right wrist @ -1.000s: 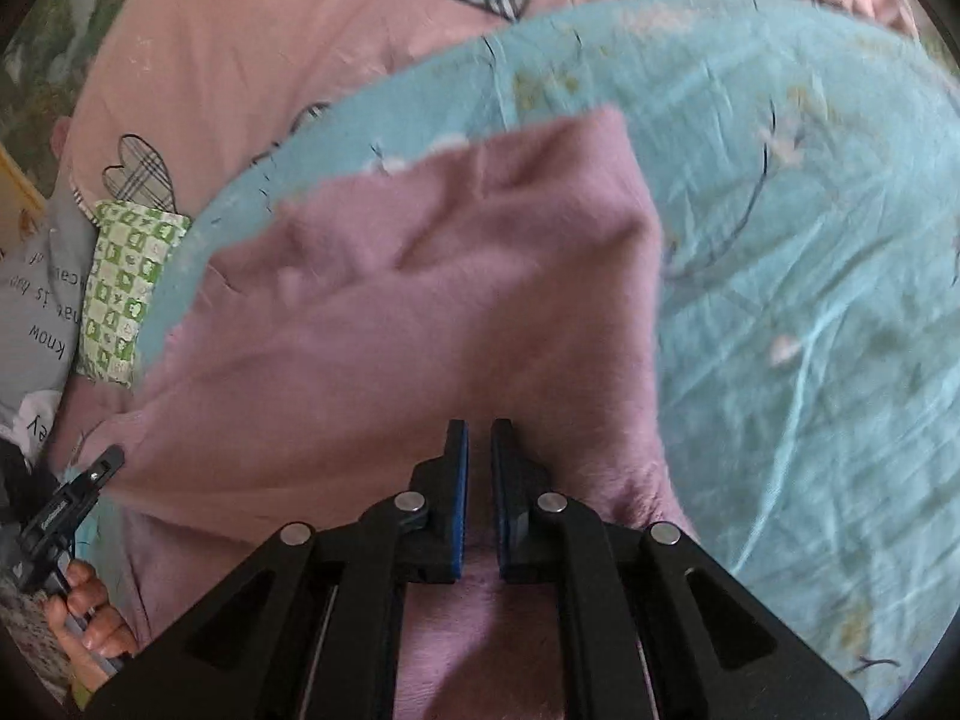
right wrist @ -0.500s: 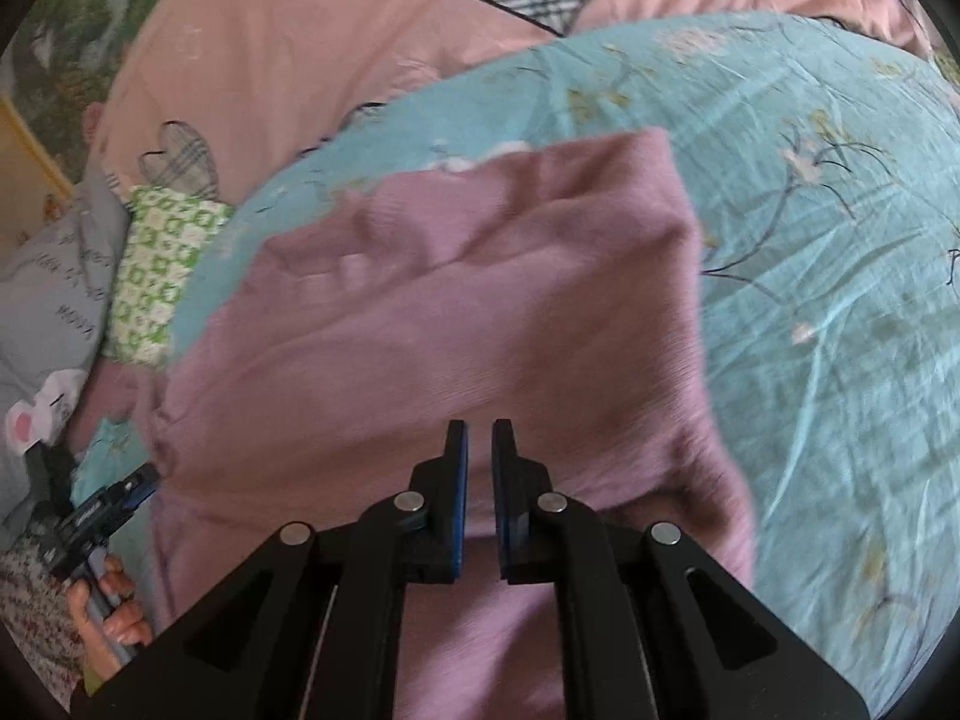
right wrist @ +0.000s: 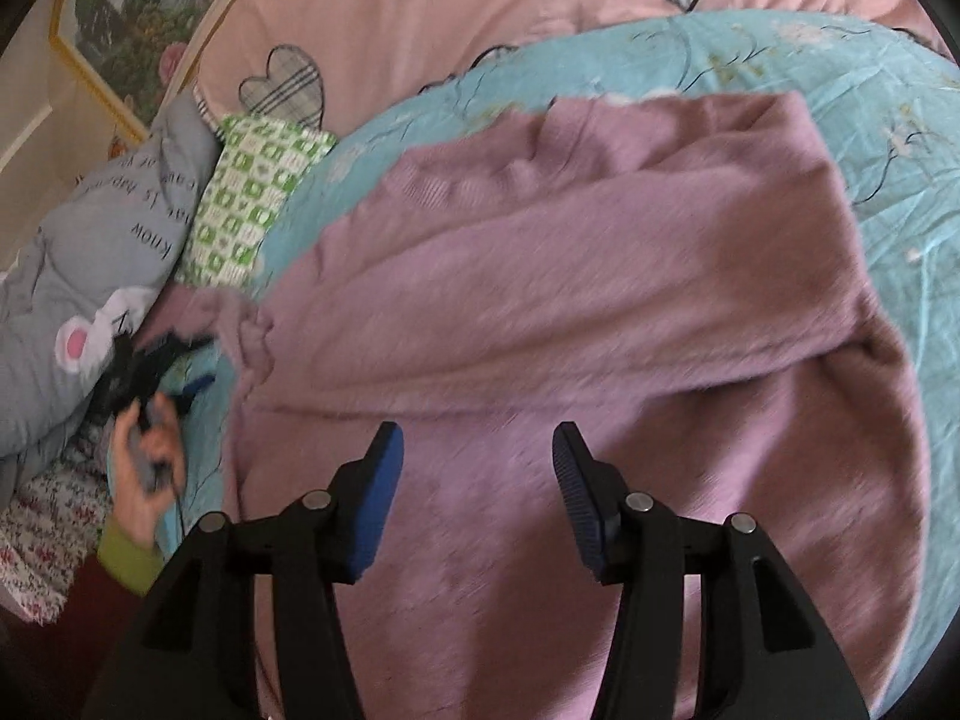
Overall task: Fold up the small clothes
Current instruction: 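Grasp the other sleeve cuff with the left tool, then fold that sleeve across the sweater body with the left tool, release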
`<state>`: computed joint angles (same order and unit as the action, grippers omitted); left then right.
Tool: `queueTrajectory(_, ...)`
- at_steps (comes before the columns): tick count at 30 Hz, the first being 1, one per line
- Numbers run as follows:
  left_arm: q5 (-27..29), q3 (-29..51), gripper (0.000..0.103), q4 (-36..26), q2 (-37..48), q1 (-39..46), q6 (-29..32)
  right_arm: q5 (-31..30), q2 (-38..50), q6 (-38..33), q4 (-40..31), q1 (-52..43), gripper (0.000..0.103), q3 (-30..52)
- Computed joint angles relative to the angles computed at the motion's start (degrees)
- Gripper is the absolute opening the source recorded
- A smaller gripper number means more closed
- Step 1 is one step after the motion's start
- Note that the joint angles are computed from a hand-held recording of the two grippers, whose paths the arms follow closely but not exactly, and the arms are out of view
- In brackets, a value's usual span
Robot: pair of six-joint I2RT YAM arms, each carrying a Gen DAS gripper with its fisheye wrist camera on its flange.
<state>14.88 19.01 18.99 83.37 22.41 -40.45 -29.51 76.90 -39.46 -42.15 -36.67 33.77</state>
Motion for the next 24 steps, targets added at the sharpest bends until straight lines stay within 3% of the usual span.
queueTrajectory(4, -0.8, 9.5, 0.062, 0.8, 10.6, 4.5, 1.1, 0.3, -3.2, 0.4, -2.1, 2.6, 0.053, -1.6)
queueTrajectory(5, -2.6, 11.0, 0.048, -0.6, 11.1, 4.4, 1.4, 0.1, -4.2, 0.4, -2.7, 3.0, 0.053, -1.7)
queueTrajectory(6, -3.6, 12.2, 0.015, -2.1, 11.4, 4.4, 2.1, -0.1, -5.0, 0.5, -3.2, 3.5, 0.053, -1.8)
queueTrajectory(7, -3.6, 12.9, 0.007, -3.1, 11.6, 4.4, 2.9, -0.1, -5.8, 0.4, -3.6, 3.8, 0.053, -1.8)
queueTrajectory(9, -5.3, 11.9, 0.005, -3.0, 9.5, 4.2, 4.6, -0.2, -6.5, -0.1, -4.2, 3.5, 0.053, -1.4)
queueTrajectory(11, -10.1, 9.0, 0.005, -3.7, 3.6, 1.8, 6.4, -0.8, -6.3, -0.7, -4.7, 2.3, 0.053, -1.0)
queueTrajectory(13, -11.2, 6.1, 0.004, -5.3, -3.8, -0.5, 7.1, -1.0, -5.6, -1.2, -4.6, 0.9, 0.053, -0.5)
queueTrajectory(18, -20.1, 4.7, 0.004, -17.3, -22.7, -17.8, 5.3, -2.4, -2.4, -3.2, -5.2, -3.8, 0.053, 0.8)
queueTrajectory(20, -25.8, 7.4, 0.004, -21.0, -25.3, -29.1, 3.7, -2.8, -2.0, -4.2, -5.9, -5.9, 0.053, 1.3)
queueTrajectory(24, -34.6, 16.4, 0.004, -22.1, -17.6, -49.1, 1.3, -3.8, -1.8, -7.9, -8.8, -11.4, 0.053, 3.1)
